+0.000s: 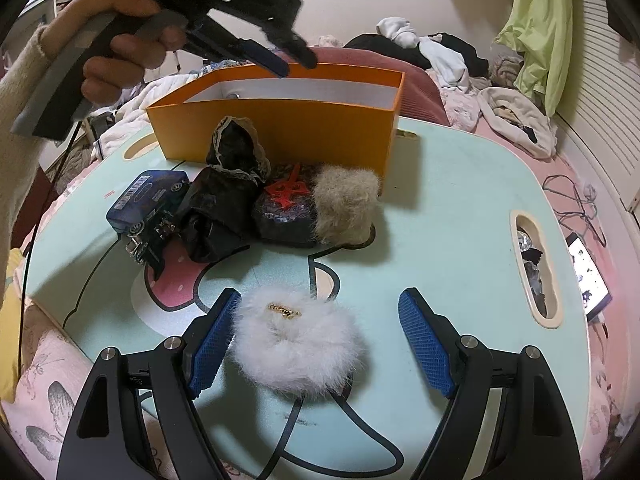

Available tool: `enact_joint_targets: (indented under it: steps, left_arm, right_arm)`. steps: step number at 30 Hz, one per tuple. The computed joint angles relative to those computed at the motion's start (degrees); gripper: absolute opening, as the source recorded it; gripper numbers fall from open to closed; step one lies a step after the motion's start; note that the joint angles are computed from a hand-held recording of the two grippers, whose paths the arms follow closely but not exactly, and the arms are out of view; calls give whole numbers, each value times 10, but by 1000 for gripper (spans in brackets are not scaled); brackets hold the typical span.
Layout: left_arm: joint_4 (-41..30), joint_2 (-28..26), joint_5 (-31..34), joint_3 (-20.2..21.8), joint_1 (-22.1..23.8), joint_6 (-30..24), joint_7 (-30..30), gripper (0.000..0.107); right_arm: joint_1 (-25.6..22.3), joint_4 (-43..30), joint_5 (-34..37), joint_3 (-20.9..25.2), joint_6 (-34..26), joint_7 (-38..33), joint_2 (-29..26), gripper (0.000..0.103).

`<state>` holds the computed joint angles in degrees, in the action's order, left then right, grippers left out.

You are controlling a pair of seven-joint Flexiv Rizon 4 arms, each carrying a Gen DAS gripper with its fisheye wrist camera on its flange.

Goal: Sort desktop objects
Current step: 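Grasp the brown card box with the left gripper, place it on the pile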

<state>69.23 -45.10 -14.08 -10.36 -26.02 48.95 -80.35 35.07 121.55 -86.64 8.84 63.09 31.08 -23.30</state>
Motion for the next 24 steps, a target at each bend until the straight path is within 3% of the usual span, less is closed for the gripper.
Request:
enact_joint_targets:
  steps: [2, 6, 10, 14, 16, 18, 20, 24]
  left_arm:
    - [-53, -26, 17, 18, -16, -57, -21, 64]
    - [-101, -56, 56, 34, -38, -99, -14, 66]
    - [-140, -82, 72, 43, -54, -109, -36, 66]
    - [-212, -119, 99, 59, -76, -160, -50, 74]
    - [-237, -132, 91, 51, -72, -193, -44, 74]
    - [-234, -130, 92, 47, -70, -192, -27, 73]
    - [-213, -120, 81, 35, -60, -185, -10, 50]
    - [-147, -89, 70, 31, -45, -138, -8, 50]
  right_arm:
    - [1, 0, -1, 0, -1, 2, 0, 80]
    - [-2, 0, -6, 0, 2, 6, 0, 80]
    - [-3, 0, -7, 0, 3, 7, 0, 80]
    - [-3, 1, -6, 0, 3, 6, 0, 80]
    - [-4, 1, -8, 0, 4, 8, 1, 81]
    - [-4, 1, -9, 0, 4, 9, 1, 81]
    - [-5, 0, -15, 0, 7, 15, -1, 81]
    - [-6, 0, -19, 0, 9, 19, 0, 81]
